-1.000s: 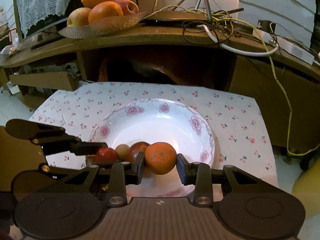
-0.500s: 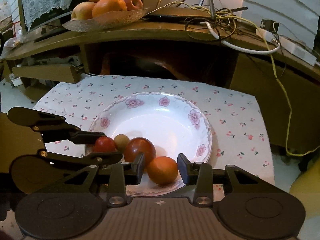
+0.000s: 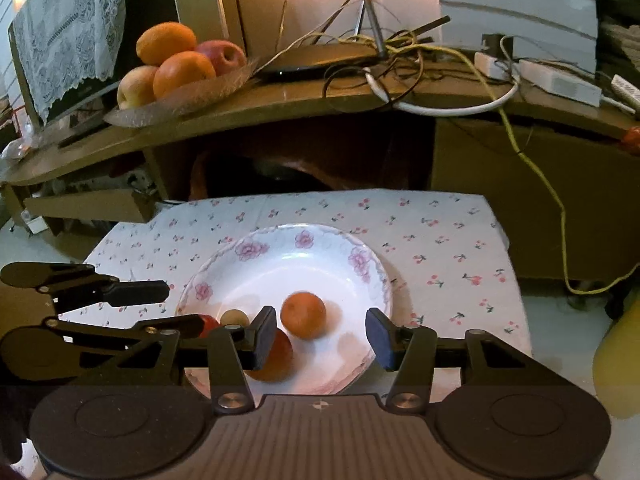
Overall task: Organize fruits
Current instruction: 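Open the right tool to release the orange while the left tool releases the tomato into the plate, then move both tools back from the plate toward the remaining fruits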
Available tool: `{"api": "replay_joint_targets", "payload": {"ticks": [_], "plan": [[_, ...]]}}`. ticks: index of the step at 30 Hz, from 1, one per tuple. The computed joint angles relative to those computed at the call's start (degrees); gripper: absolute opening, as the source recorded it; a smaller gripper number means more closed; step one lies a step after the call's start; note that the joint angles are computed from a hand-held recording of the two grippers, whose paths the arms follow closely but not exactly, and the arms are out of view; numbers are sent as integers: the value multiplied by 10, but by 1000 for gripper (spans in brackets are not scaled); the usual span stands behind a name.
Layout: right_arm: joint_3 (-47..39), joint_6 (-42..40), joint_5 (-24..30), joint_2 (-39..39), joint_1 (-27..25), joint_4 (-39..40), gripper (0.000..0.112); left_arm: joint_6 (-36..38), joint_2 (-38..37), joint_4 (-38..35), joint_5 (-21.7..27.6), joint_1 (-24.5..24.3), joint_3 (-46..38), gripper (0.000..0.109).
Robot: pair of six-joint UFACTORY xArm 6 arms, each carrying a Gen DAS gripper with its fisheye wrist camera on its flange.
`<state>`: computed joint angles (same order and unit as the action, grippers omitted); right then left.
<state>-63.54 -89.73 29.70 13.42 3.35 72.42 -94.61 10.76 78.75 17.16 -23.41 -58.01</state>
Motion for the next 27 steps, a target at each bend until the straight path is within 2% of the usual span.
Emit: {"api": "replay_joint_targets", "payload": {"ticks": [8,13,17,19,22,27], "plan": [[78,-61,73,-69,-25,-47,52,34,-63,-29,-34,-1,76,49],[127,-110,79,-95,-18,-75,52,138,-95,-98,-79,-7,132,50],[131,-116,75,-89,-3,-97,52,255,-87,-178,-84,-25,148,50],[128,-118,71,-84,3,-102,52,282,-84,-196,-90,-28,154,50],[124,-110,66,-76,16,-110,52,289,-82,-204,-100,-22,158,50],[111,-90,58,-52,37,-126,52,243,-88,-163,-113,-2,170,50]]}}
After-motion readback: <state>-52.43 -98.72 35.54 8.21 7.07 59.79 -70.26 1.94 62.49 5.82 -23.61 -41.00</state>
